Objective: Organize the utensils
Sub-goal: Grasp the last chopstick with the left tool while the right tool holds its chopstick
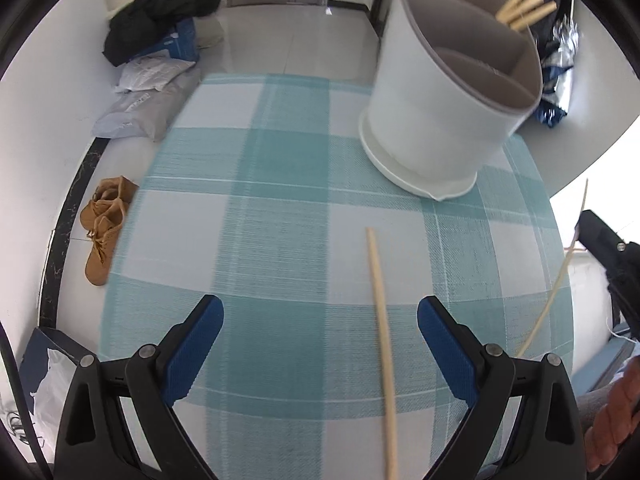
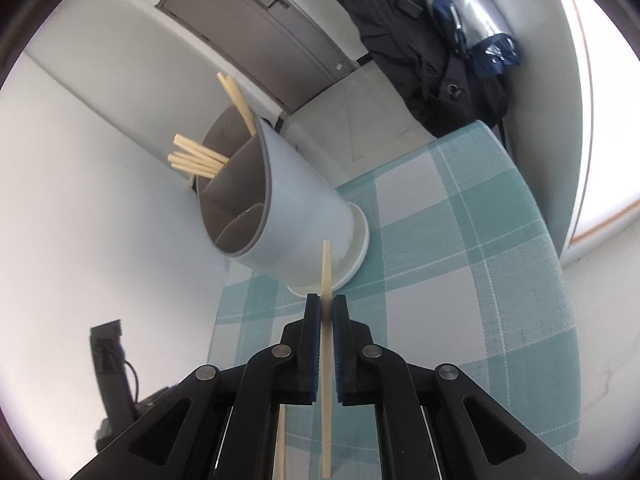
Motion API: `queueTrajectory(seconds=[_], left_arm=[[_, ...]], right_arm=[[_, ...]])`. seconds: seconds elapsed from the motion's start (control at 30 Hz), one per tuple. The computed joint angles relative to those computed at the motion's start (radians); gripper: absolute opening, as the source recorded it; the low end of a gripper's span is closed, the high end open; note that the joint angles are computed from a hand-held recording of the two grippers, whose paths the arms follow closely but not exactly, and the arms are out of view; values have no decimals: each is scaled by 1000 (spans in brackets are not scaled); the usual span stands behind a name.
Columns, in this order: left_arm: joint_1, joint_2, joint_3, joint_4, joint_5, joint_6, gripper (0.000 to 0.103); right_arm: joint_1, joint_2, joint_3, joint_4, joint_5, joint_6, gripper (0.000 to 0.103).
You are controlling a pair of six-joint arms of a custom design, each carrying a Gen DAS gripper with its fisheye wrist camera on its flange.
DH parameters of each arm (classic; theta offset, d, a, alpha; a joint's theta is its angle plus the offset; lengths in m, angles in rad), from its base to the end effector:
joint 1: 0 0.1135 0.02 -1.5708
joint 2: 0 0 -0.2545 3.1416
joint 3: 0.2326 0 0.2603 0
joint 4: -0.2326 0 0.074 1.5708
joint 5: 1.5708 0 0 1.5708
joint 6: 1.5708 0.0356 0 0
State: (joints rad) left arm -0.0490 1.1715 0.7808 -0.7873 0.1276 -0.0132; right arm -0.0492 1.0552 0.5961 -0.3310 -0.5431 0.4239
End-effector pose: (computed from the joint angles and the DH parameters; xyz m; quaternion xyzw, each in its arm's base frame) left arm 0.2195 -0.0153 0.2060 0.0300 0.9784 -0.0686 0.1927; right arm 0.2223 0.0075 0.2022 0.1096 0.8900 0.3120 0.3140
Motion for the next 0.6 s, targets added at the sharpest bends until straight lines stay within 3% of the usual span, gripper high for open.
queueTrajectory(seconds=[0.2, 0.3, 0.37, 0.47, 0.53, 0.6], left_arm=[[-68, 86, 20, 37, -75, -54, 94], [-78, 129, 37, 44, -69, -67, 77], [-124, 140, 44, 48, -133, -73, 71], [-159, 133, 50, 42, -138, -91, 48], [-175, 127, 55, 35, -131, -94, 22], [-188, 128, 59, 32, -131, -94, 7]], right_arm=[[-71, -68, -15, -60, -36, -24, 5], [-110, -77, -19, -74, -60, -46, 5], [-128, -81, -19, -83, -68, -64, 5], [-146, -97, -19, -100, -71, -96, 5], [-151, -106, -19, -110, -72, -108, 5], [-161, -108, -15, -121, -77, -119, 5]])
